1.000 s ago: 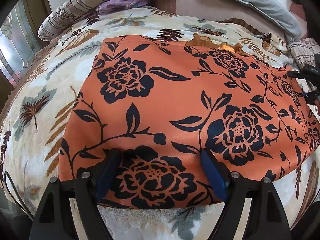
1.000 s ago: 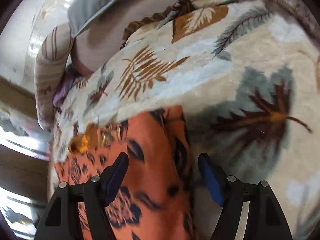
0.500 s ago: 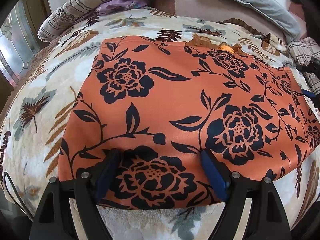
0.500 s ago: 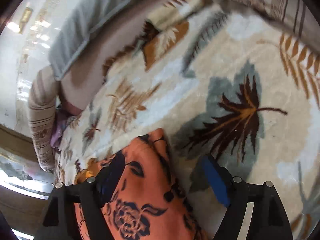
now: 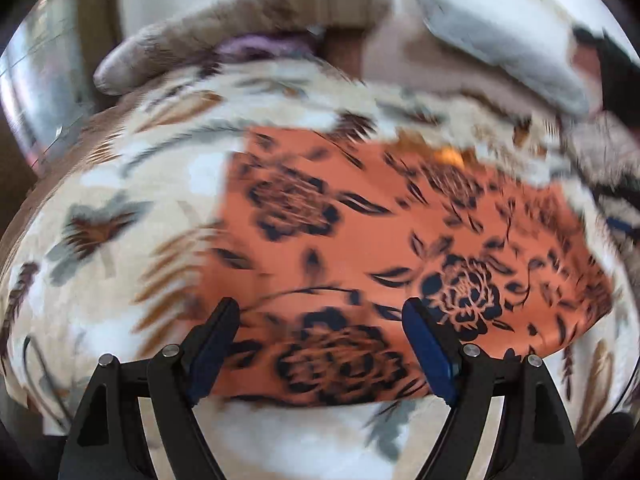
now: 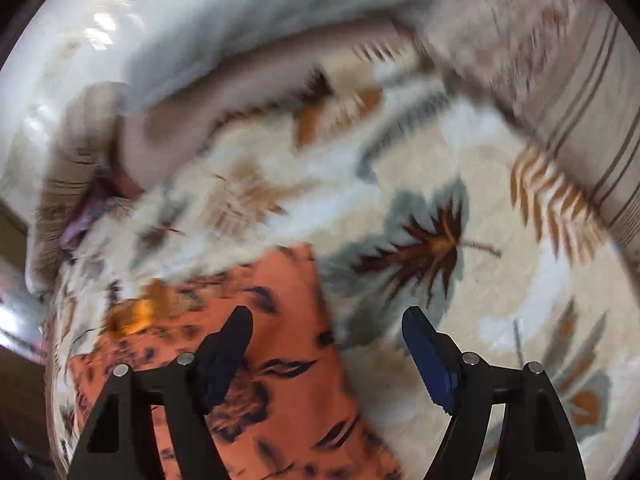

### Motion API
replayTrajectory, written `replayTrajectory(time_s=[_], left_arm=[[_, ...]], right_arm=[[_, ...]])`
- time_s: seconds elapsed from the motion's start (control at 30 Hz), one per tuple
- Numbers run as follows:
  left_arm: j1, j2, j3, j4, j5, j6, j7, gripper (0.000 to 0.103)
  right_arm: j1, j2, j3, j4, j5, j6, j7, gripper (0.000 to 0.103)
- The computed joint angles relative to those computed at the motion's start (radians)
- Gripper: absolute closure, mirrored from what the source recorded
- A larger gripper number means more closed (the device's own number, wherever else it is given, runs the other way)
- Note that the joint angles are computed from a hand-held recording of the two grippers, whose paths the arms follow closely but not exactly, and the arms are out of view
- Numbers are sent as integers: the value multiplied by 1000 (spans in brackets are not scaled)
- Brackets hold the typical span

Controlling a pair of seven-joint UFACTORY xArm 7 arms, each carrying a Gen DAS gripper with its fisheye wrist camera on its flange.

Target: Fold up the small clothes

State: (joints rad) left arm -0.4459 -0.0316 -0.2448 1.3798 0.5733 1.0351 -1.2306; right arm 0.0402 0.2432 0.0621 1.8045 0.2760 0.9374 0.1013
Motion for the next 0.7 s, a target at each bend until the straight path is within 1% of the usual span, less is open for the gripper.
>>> replayTrajectory(time_s=[0.07,0.13,0.2,0.23,0.27,0.3,0.33,0.37,0.4,0.43,0.47,0.5,0.57,0.6,0.63,0.67,0.7], left_arm=[[22,-102,19,-111,-50,-54,-44,19],[55,-190,40,-227,-140,-139,-58,20],[78,-231,53,-290,-219,-178,-44,27],[88,-242,55,-311,-248,-203,-38,35],[93,-246,61,-327,-288,-230,-16,39],[87,-234,69,-336,-348,-250,35,45],[66,-216,91,-340,-408,-259,88,71],[88,-212,71,-348,-431,-256,98,73],[100,-231,60,-372,-442,-289,83,78],[101,-245,61,-385,-482,-306,96,84],[102,-254,57,-392,-512,-316,104,84],[109,-255,42,-388,-508,-303,105,84],[116,-253,33,-399,-515,-313,120,81],[116,-260,39,-411,-539,-332,129,80],[116,-264,47,-411,-565,-337,146,77],[121,-263,46,-391,-565,-308,157,68],[137,-251,30,-345,-524,-245,156,65]], right_arm=[[-15,-93,40,-106,137,-27,-117,23],[0,-170,54,-208,252,-29,-218,23],[32,-225,51,-298,308,-31,-269,23],[53,-239,51,-336,316,-42,-285,23],[71,-255,49,-376,317,-52,-301,23],[88,-266,49,-413,305,-59,-306,23],[103,-265,49,-438,289,-67,-297,23],[111,-262,42,-459,285,-62,-289,23],[113,-261,34,-483,291,-63,-276,23],[113,-269,26,-512,328,-83,-295,23],[115,-275,20,-534,368,-110,-325,23],[115,-284,13,-551,402,-122,-349,23],[116,-273,5,-549,424,-122,-374,23],[114,-272,3,-546,426,-119,-382,23],[113,-272,1,-548,435,-121,-392,22],[117,-262,4,-547,446,-136,-402,22],[115,-267,3,-557,463,-140,-428,21]])
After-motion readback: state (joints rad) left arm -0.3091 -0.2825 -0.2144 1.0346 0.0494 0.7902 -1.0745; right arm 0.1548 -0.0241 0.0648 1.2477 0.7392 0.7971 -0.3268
